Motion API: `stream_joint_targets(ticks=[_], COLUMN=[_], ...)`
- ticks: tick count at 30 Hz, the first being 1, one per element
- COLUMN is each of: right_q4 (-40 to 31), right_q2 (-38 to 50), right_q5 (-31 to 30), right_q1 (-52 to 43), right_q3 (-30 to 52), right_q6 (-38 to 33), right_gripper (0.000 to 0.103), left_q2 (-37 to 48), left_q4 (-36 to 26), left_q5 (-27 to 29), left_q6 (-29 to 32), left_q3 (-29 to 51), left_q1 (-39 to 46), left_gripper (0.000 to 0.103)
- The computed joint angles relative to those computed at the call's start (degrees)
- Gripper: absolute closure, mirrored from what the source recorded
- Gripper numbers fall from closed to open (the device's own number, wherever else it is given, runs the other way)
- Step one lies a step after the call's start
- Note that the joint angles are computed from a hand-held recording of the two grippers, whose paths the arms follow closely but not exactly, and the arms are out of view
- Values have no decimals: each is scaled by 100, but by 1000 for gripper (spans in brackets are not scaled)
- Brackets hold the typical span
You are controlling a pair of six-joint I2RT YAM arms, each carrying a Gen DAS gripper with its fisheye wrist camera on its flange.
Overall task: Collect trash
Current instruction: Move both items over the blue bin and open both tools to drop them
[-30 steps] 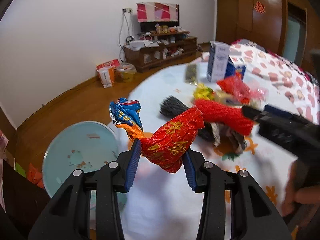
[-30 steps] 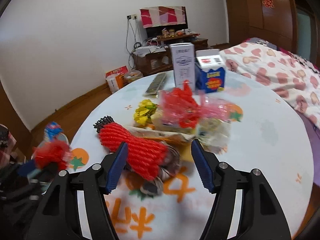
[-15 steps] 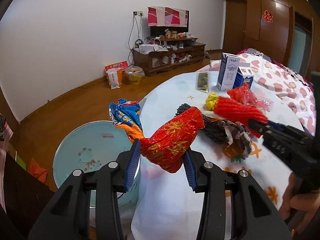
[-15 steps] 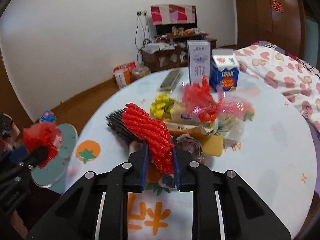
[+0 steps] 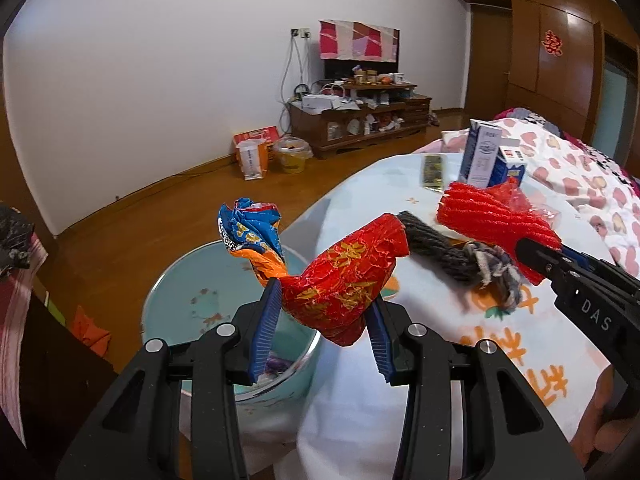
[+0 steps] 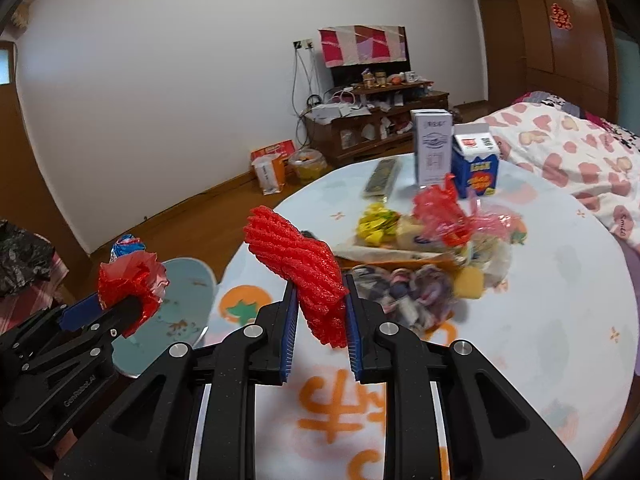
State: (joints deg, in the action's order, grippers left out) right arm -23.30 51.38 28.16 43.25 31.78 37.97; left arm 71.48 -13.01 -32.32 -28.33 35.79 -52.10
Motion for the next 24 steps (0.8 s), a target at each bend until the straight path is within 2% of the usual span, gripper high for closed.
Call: stream_joint_targets(ticks=[10, 24], right_q4=[171, 504], right_q2=[825, 1848], right_q5=[468, 411], right_q1=[934, 1291], right_q3=[350, 828], right_q6=[432, 427], right_gripper=[80, 80], left_q2=[-731, -1424], left_q4=[-227, -76], left_q5=[101, 680], left_q6=[66, 536], left_q3=[-488, -1017], left_q1=[496, 1760], left_gripper=[61, 61])
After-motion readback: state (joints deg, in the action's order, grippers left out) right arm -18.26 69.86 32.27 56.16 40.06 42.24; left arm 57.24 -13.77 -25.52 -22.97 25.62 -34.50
